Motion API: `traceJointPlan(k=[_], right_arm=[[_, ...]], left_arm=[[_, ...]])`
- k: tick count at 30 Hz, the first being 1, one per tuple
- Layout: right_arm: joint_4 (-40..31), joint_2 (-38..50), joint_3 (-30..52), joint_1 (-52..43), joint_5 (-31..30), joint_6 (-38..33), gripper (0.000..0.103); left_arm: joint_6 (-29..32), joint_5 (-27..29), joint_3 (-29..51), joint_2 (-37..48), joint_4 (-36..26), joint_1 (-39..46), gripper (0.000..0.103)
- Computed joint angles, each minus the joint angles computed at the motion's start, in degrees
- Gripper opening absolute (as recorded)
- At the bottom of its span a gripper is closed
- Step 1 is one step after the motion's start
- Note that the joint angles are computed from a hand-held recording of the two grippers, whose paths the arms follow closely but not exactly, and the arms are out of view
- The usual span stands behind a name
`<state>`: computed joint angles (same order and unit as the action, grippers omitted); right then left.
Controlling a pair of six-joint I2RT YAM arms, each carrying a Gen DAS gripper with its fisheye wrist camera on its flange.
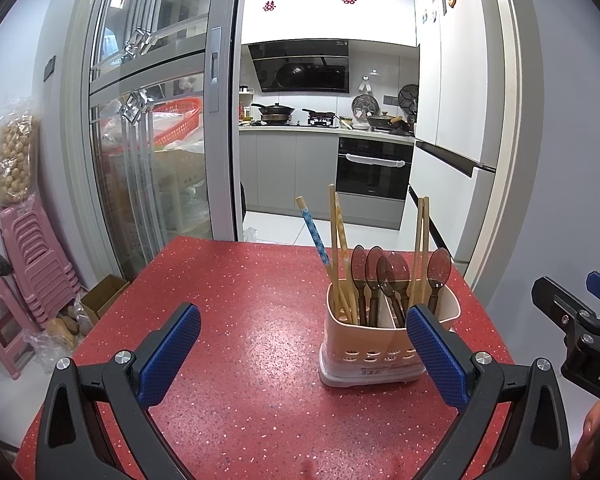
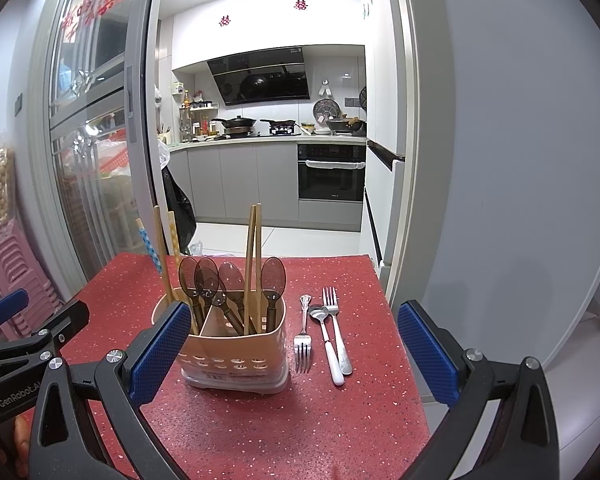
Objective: Organize utensils
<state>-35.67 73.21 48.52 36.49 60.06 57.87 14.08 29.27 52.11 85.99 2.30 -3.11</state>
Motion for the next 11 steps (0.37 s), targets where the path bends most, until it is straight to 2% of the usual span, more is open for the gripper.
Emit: traceJointPlan(k=[11], right_arm=[[-1.1, 0.2, 0.6, 0.5, 0.1, 0.9, 0.103]], left_arm=[[0.8, 2.4, -0.9, -1.1, 0.1, 0.8, 0.103]])
